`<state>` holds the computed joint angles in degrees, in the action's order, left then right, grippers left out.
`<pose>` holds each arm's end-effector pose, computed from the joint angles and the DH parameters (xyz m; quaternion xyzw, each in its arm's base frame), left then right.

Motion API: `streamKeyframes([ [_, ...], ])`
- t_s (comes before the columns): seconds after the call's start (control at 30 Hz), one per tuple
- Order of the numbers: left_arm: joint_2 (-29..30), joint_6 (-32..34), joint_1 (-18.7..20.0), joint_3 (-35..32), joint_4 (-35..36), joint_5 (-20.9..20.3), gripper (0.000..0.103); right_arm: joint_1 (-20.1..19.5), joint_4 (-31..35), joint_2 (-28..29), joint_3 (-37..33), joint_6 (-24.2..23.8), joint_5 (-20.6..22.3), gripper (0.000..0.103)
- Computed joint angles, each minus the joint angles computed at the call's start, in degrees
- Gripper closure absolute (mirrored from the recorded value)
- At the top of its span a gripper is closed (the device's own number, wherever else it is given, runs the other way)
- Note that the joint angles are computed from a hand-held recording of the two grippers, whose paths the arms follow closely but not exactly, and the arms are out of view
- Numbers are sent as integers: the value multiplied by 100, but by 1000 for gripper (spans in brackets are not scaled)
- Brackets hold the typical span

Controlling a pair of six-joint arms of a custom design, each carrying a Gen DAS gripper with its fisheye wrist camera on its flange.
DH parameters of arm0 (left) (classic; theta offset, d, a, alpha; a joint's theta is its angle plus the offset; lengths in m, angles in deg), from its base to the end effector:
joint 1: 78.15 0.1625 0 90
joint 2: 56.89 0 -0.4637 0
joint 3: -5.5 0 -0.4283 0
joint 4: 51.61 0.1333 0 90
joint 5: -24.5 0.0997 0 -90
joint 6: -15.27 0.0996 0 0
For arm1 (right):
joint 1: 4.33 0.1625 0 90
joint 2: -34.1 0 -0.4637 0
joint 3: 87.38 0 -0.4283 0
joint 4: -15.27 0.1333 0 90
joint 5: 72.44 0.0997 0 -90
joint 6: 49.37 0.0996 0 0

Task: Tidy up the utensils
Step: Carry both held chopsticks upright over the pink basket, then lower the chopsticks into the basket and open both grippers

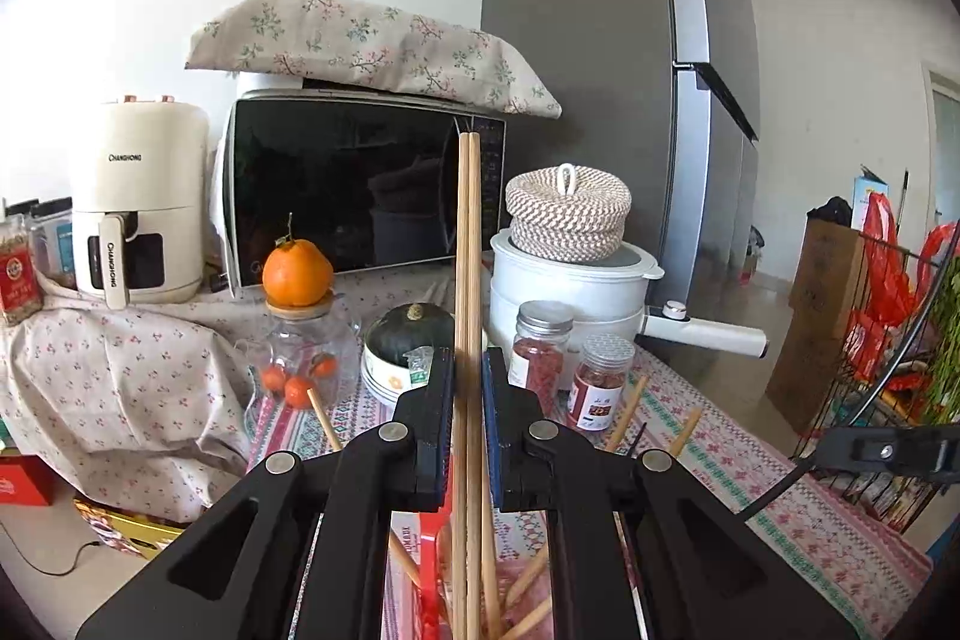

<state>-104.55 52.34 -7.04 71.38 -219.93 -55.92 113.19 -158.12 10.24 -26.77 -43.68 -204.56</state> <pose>-0.1347 -0.8565 0.4088 0.3678 0.7814 -0.4813 0.1502 0.4699 -0.7580 0.1156 0.0226 -0.8684 0.4483 0.2107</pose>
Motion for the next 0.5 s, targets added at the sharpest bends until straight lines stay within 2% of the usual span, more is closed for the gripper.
streamKeyframes([
  [0.17, 153, 68, 89, -138, 117, 299, 93, 35, 174, -43, 48, -8, 20, 98],
  [0.3, 81, -154, 128, -124, 696, 456, 93, 84, 205, -76, 94, -102, 138, 98],
  [0.5, -268, -490, 148, 8, 1824, 418, 92, 182, 114, -17, -3, -402, 379, 98],
])
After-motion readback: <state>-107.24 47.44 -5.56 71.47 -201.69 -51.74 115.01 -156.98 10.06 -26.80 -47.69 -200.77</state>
